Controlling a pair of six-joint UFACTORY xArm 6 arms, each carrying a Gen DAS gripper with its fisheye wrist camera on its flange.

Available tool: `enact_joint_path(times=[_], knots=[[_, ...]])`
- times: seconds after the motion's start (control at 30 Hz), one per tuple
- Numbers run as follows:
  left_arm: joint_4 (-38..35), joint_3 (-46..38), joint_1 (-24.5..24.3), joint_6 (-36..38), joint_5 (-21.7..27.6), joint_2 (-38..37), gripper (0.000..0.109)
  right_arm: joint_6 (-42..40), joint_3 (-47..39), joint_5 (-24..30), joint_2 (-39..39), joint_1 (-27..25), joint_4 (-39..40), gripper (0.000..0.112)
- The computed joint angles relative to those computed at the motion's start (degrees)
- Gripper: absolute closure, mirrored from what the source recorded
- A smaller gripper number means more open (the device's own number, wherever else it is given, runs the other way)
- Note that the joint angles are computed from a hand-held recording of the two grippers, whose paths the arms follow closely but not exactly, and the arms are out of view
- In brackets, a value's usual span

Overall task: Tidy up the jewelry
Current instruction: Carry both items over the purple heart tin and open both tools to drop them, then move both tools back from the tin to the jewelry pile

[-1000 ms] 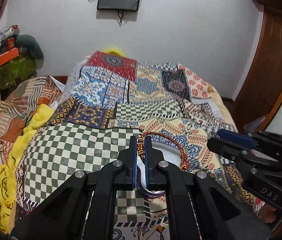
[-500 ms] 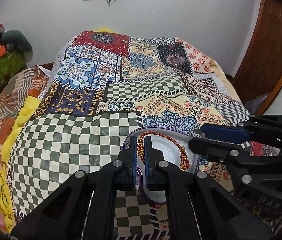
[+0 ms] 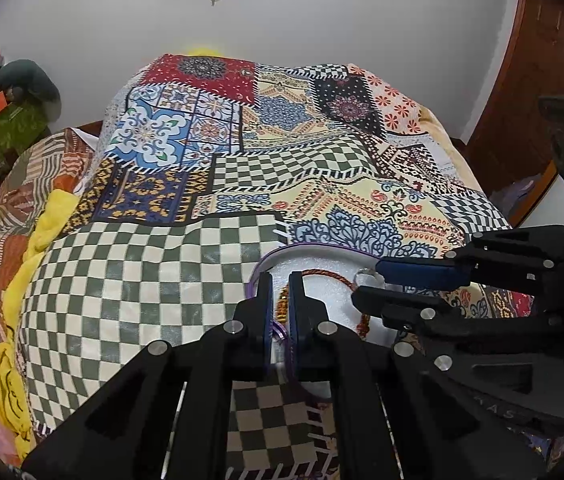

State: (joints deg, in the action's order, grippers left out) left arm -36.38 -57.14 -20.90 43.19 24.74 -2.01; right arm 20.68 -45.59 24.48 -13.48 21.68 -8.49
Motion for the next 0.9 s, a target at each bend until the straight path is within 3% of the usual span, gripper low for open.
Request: enact_joint_path(times=[0.23,0.33,0.4,0.9], knots=[[0.83,0.87,1.60,-2.06,0.84,-1.85,0.098,2.38,-0.88,2.82,-0.11,0.57,-2.45,0.088],[1.60,2.31,1.83,-2.38,0.20,-3.50,0.086,5.93,-0.45,3.27,-1.41,0.97,-6.07,0.078],[1.98,3.43,1.90,-2.43,-0.29,-4.86,0.080,8.40,-0.01,3.71,-2.67,1.41,-8.82,0.077],[4.05,11.33,3.10,-3.09,2.93,-18.30,0.073,20.45,3.84,9.93,-14.99,5.46,-19.14,0.077]])
